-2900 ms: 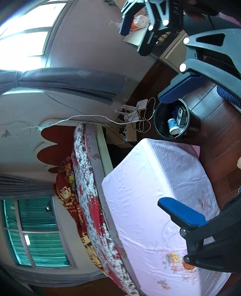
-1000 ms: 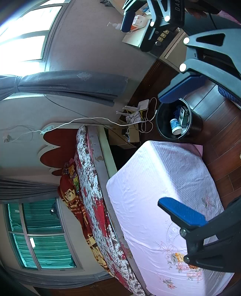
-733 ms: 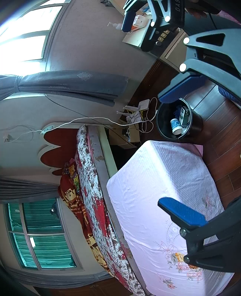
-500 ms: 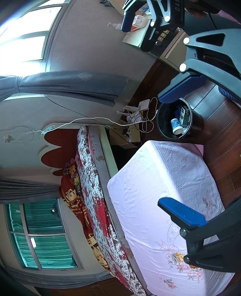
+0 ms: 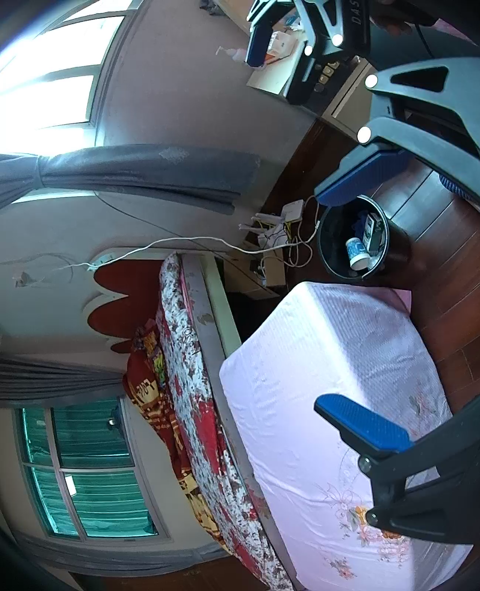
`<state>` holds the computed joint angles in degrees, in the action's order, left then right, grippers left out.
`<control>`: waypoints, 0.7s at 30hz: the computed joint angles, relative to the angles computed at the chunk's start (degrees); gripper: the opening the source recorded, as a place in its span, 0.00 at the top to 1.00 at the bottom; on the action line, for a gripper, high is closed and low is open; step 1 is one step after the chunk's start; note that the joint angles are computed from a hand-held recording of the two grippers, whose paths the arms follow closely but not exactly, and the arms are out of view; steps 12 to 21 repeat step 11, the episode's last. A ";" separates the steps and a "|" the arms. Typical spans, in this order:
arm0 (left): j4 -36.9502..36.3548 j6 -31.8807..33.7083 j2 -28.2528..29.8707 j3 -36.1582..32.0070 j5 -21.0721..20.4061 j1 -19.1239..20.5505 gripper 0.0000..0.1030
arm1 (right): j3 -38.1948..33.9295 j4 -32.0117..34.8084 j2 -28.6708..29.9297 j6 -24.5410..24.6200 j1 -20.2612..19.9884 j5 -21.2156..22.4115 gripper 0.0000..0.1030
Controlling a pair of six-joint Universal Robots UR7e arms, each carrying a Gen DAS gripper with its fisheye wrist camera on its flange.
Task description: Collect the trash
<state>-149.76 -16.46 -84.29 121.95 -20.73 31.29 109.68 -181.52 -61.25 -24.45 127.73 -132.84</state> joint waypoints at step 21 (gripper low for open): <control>-6.04 5.02 0.91 0.46 0.26 -0.28 0.01 | -0.06 -0.19 0.21 -0.07 -0.04 -0.18 0.00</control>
